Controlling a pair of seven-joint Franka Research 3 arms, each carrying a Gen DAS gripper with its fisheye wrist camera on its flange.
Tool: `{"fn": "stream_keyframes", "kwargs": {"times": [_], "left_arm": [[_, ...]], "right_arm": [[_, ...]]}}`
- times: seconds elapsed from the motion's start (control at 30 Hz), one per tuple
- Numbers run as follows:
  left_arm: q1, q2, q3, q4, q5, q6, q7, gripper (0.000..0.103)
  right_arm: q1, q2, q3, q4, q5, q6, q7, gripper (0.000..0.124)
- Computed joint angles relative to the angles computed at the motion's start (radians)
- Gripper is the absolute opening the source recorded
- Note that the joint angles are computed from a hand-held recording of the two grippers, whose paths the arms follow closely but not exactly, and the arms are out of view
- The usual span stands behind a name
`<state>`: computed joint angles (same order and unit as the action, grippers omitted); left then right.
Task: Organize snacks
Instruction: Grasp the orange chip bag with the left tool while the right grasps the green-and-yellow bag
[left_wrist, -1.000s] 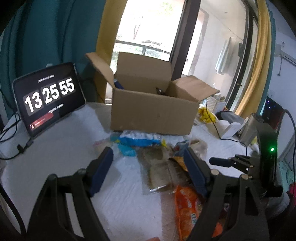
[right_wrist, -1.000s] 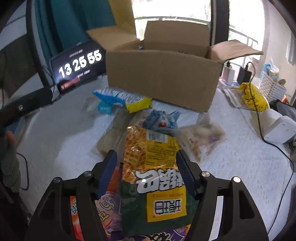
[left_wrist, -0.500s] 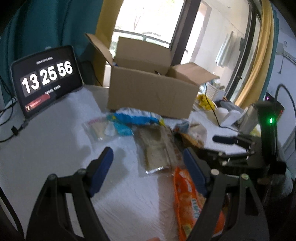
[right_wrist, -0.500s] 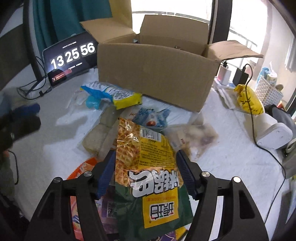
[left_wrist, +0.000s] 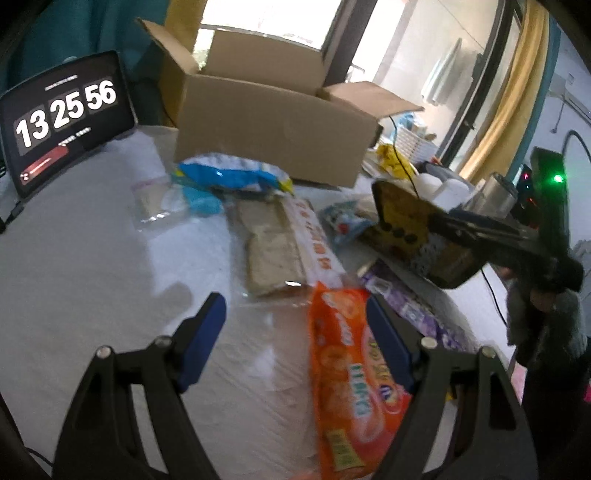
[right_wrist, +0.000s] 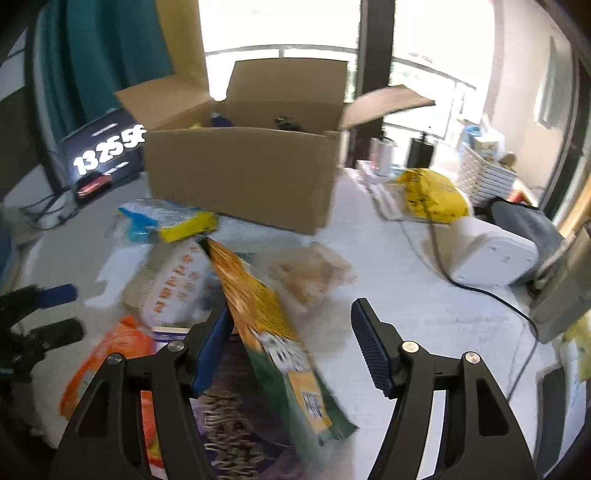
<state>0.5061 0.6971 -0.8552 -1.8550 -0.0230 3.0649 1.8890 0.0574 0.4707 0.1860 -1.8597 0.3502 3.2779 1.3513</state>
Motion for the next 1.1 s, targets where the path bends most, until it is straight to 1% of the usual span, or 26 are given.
{"fn": "stream_keyframes", "kwargs": {"times": [0.07,0.13,0.17,0.2,0.23,0.27,0.33,0.37,0.43,0.53,0.57,0.6,0.63,0.67,0.77,0.83,0.93,1.07,1.1], "left_arm": [[-0.012,0.006,0.001,0.008,0.001,-0.029,0.003,0.080],[-0.032,0.006,0.013,0.016,-0.011,-0.060,0.005,0.080],[-0.047,0.008,0.022,0.025,-0.022,-0.085,0.008,0.080],[-0.069,0.005,0.042,0.035,-0.031,-0.106,0.005,0.080],[-0.091,0.000,0.062,0.041,-0.040,-0.119,0.001,0.080],[-0.108,-0.002,0.076,0.047,-0.051,-0.139,0.000,0.079],[-0.127,-0.004,0.091,0.054,-0.073,-0.170,0.011,0.079],[-0.138,-0.009,0.103,0.053,-0.084,-0.182,0.012,0.079],[-0.153,-0.025,0.117,0.029,-0.104,-0.145,0.029,0.079],[-0.178,-0.036,0.141,0.024,-0.134,-0.126,0.051,0.079],[-0.187,-0.040,0.151,0.020,-0.140,-0.118,0.057,0.078],[-0.194,-0.044,0.159,0.013,-0.144,-0.104,0.064,0.070],[-0.190,-0.045,0.152,0.005,-0.150,-0.094,0.075,0.060],[-0.199,-0.054,0.162,-0.003,-0.154,-0.082,0.066,0.054],[-0.185,-0.060,0.147,-0.018,-0.161,-0.059,0.068,0.039],[-0.187,-0.075,0.148,-0.036,-0.155,-0.030,0.055,0.036],[-0.171,-0.092,0.135,-0.057,-0.134,0.003,0.035,0.036],[-0.108,-0.119,0.091,-0.096,-0.100,0.043,0.007,0.036],[-0.107,-0.123,0.091,-0.099,-0.089,0.053,-0.006,0.036]], "right_arm": [[-0.115,0.029,0.119,0.011,-0.008,-0.002,-0.022,0.068],[-0.184,0.056,0.196,0.019,-0.017,0.005,-0.038,0.064],[-0.188,0.065,0.201,0.025,-0.022,0.004,-0.042,0.058],[-0.189,0.079,0.203,0.036,-0.030,0.005,-0.050,0.054],[-0.200,0.093,0.216,0.045,-0.038,0.005,-0.058,0.046],[-0.221,0.106,0.240,0.052,-0.046,0.003,-0.068,0.038],[-0.272,0.134,0.301,0.060,-0.061,0.011,-0.088,0.027],[-0.312,0.149,0.348,0.058,-0.074,0.021,-0.101,0.024],[-0.371,0.167,0.415,0.046,-0.107,0.038,-0.115,0.019],[-0.430,0.173,0.475,0.018,-0.159,0.063,-0.110,0.015],[-0.446,0.172,0.488,0.007,-0.176,0.074,-0.102,0.014],[-0.458,0.167,0.496,-0.007,-0.192,0.089,-0.091,0.013],[-0.467,0.160,0.500,-0.022,-0.206,0.107,-0.080,0.013],[-0.475,0.153,0.503,-0.036,-0.220,0.125,-0.068,0.013],[-0.528,0.139,0.541,-0.082,-0.275,0.175,-0.025,0.013],[-0.559,0.129,0.561,-0.108,-0.312,0.196,0.005,0.013],[-0.588,0.111,0.576,-0.138,-0.360,0.222,0.050,0.013],[-0.617,0.078,0.583,-0.175,-0.418,0.255,0.112,0.013],[-0.621,0.071,0.581,-0.182,-0.431,0.262,0.126,0.012]]}}
